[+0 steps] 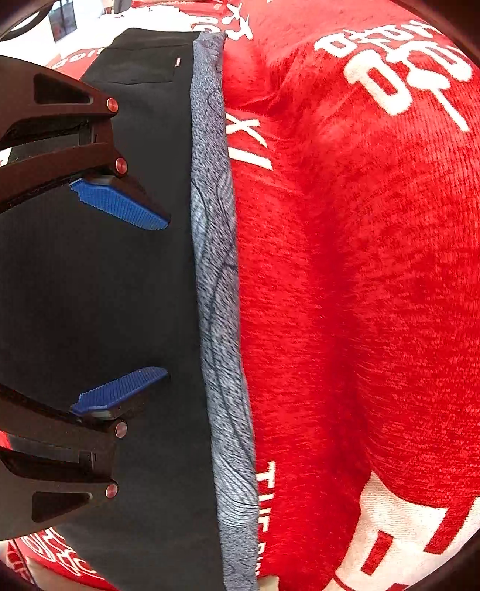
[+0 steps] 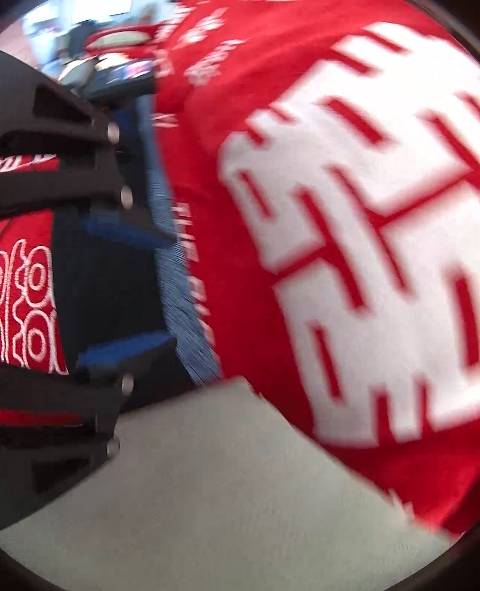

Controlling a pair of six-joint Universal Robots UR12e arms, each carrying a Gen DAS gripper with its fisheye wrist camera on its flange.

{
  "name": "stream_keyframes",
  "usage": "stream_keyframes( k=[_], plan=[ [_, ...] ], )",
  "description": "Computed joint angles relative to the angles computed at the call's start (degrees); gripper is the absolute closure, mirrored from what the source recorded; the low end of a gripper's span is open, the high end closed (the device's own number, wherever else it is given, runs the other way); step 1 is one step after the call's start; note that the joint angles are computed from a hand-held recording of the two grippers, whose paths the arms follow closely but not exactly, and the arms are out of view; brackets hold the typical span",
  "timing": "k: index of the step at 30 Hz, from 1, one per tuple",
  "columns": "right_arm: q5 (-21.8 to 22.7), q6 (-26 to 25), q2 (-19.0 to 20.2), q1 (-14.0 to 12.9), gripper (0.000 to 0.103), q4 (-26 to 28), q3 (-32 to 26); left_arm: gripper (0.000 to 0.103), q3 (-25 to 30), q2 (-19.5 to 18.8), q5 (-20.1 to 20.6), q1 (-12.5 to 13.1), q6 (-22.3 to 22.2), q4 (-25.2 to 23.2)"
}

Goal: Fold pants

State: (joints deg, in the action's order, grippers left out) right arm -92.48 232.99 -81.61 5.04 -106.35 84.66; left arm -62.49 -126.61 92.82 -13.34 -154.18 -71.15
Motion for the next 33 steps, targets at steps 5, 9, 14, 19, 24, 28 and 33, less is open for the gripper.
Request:
stream_keyframes(
  k=[5,9,14,19,24,28,33],
  plan=[
    [-0.47,-9.41,6.17,3.15,0.069,6.97,-2.32,0.025,-3.35,1.84,0.23,-0.30,0.32,3.11],
    [-5.15,-9.06,5.24,4.44,0.069,9.62,-0.46,0.024,-7.18,4.10,-1.38,0.89,2.95,4.46],
    [-5.65,-0.62,1.18,3.95,0.067,14.83,0.88,0.024,-6.69,4.68,-1.15,1.46,4.96,4.04],
    [-3.64,-1.88,1.38,4.33,0.066,6.52,0.78,0.024,0.77,-0.56,2.55,2.12,-2.53,5.60],
    [-1.29,-6.60,6.15,4.75,0.052,4.63,-1.69,0.007,5.84,-5.48,7.13,2.36,-6.62,4.71],
    [-3.40,-7.72,5.19,5.52,0.052,5.71,-0.74,0.004,8.60,-6.77,9.51,2.94,-7.94,3.93],
    [2.05,-1.35,1.05,5.02,0.052,3.48,1.90,0.004,7.14,-4.63,6.72,5.75,-4.29,3.46]
  ],
)
